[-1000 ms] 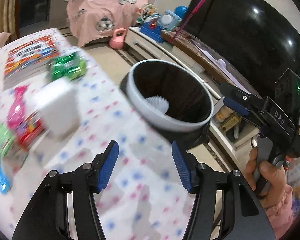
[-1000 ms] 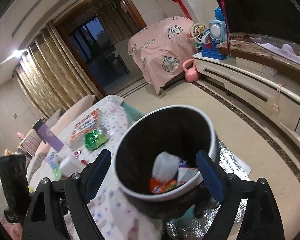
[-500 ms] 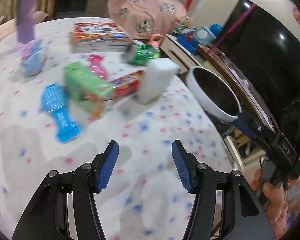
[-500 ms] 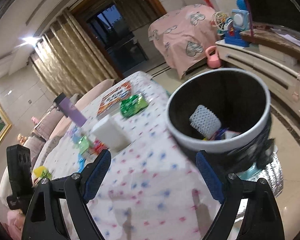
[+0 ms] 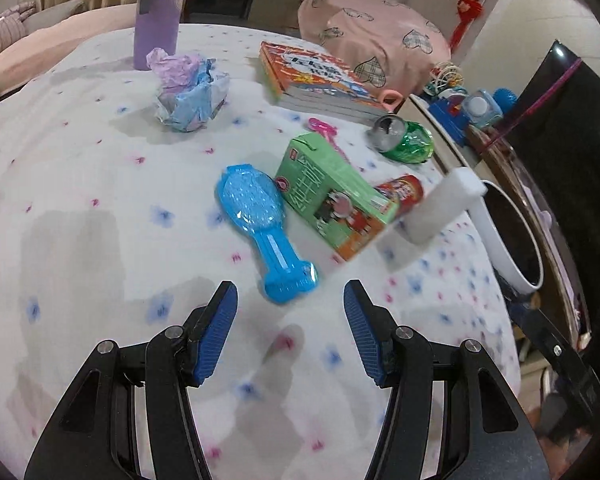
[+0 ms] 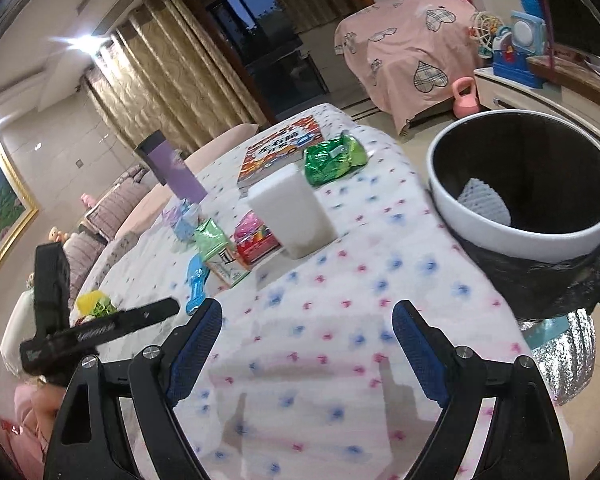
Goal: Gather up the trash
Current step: 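Move both open tools back over the table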
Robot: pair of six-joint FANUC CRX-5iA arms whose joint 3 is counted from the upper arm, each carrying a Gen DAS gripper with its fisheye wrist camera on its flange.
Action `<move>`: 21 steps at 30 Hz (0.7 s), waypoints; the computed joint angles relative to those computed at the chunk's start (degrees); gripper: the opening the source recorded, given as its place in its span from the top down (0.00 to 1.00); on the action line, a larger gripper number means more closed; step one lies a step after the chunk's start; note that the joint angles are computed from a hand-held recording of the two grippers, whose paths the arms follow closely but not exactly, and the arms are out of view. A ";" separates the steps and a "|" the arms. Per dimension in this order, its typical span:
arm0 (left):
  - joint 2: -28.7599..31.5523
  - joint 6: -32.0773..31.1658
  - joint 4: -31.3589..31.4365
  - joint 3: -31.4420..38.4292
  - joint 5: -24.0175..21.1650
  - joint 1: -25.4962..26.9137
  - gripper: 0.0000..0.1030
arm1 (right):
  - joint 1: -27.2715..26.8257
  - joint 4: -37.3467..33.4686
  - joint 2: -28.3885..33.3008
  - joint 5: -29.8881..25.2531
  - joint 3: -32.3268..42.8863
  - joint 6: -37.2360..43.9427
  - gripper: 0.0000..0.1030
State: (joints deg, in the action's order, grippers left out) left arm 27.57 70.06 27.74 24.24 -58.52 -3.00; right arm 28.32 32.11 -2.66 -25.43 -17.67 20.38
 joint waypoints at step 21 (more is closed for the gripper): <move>2.60 -10.67 -5.08 4.76 -5.23 3.21 0.69 | 1.73 -17.25 11.00 -4.25 16.49 24.00 0.39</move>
